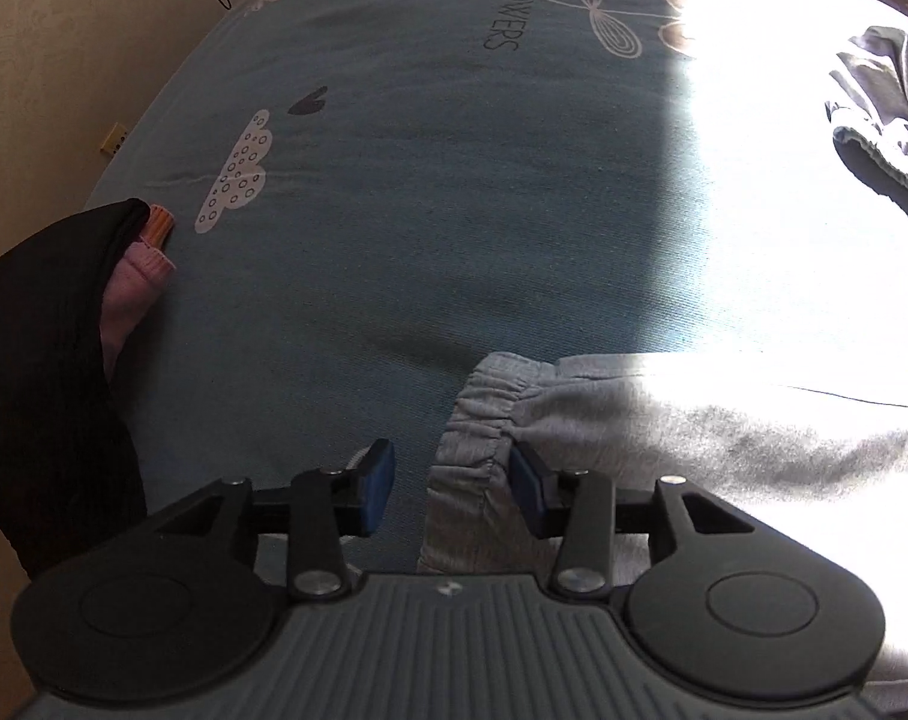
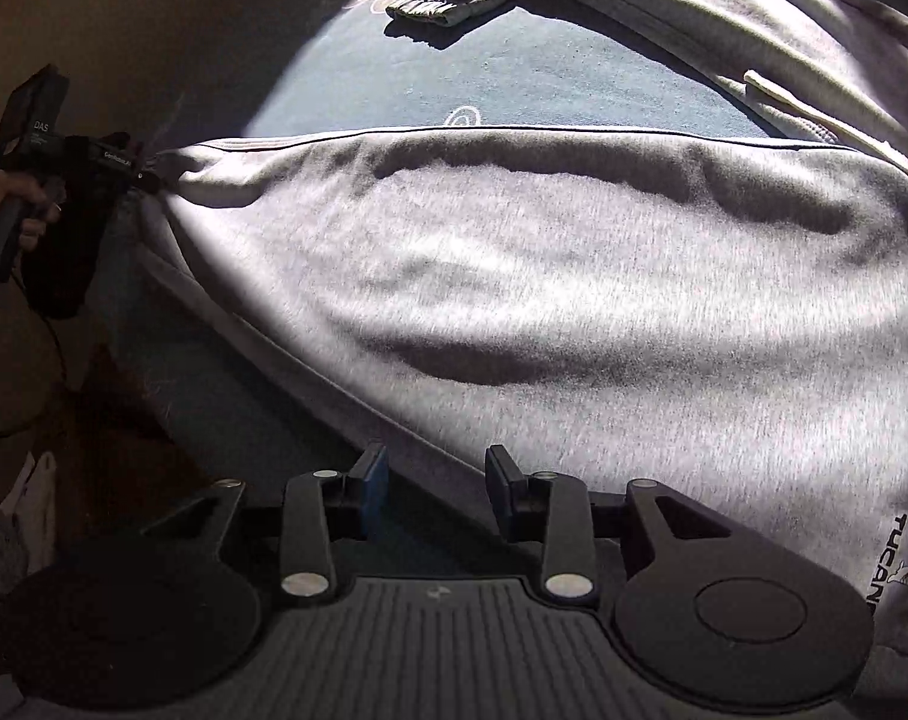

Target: Fold clothes

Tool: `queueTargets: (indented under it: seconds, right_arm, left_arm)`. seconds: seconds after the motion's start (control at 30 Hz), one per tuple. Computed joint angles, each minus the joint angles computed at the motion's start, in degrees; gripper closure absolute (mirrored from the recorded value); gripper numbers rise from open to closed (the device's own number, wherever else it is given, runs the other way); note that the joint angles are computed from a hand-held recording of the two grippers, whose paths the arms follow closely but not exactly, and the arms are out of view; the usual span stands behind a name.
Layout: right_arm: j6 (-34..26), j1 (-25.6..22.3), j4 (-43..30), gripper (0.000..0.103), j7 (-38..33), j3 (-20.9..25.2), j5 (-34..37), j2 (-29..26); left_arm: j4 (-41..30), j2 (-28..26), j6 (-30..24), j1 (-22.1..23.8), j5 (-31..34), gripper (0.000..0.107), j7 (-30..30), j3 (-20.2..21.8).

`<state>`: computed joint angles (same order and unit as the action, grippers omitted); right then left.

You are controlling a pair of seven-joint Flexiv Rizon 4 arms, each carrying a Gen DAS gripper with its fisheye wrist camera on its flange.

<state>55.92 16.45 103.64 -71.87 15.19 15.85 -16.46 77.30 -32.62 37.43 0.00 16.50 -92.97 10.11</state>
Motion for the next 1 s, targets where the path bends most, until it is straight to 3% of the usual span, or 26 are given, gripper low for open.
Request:
queueTargets:
  seconds: [0.1, 0.33, 0.47, 0.53, 0.63, 0.67, 0.77, 0.9, 1.0]
  right_arm:
    - [-0.7, 0.8, 0.9, 0.063, 1.0, -0.6, -2.6, 0.5]
    - [-1.7, 1.5, 1.4, 0.063, 1.6, -0.6, -4.4, 0.4]
    - [-1.7, 1.7, 0.6, 0.063, 1.7, -0.4, -4.3, -0.2]
    - [-1.6, 1.8, 0.1, 0.063, 1.6, -0.3, -4.2, -0.4]
    - [-2.1, 1.9, -0.7, 0.063, 1.2, -0.3, -4.6, -1.1]
    - [-2.2, 2.0, -0.8, 0.063, 1.2, -0.3, -4.8, -1.2]
    - [-2.8, 2.2, -1.2, 0.063, 1.4, -0.4, -5.4, -1.3]
    - [-3.0, 2.4, -1.3, 0.063, 1.7, -0.4, -5.7, -1.3]
    - [-3.0, 2.5, -2.1, 0.063, 1.9, -0.4, -5.8, -2.0]
  left_arm:
    - [-1.6, -0.3, -0.9, -1.8, 5.4, 0.063, -4.3, 3.1]
    - [9.0, 6.5, 1.3, 1.0, -0.1, 0.063, -1.8, -0.6]
    - [19.7, 10.5, 12.3, 2.7, -5.3, 0.063, 1.9, -3.4]
    - [22.1, 9.8, 15.9, 3.7, -8.8, 0.064, 7.4, -5.5]
    - [23.0, 8.1, 20.6, 2.0, -8.3, 0.064, 9.6, -4.6]
    - [22.7, 7.6, 21.0, 1.5, -7.8, 0.063, 10.0, -4.1]
    - [19.8, 6.3, 14.9, -0.8, -4.2, 0.06, 7.7, -0.3]
    - [20.5, 8.4, 10.2, 1.0, -5.9, 0.06, 5.4, 0.2]
    - [22.0, 10.1, 15.4, 3.3, -9.0, 0.066, 7.7, -2.3]
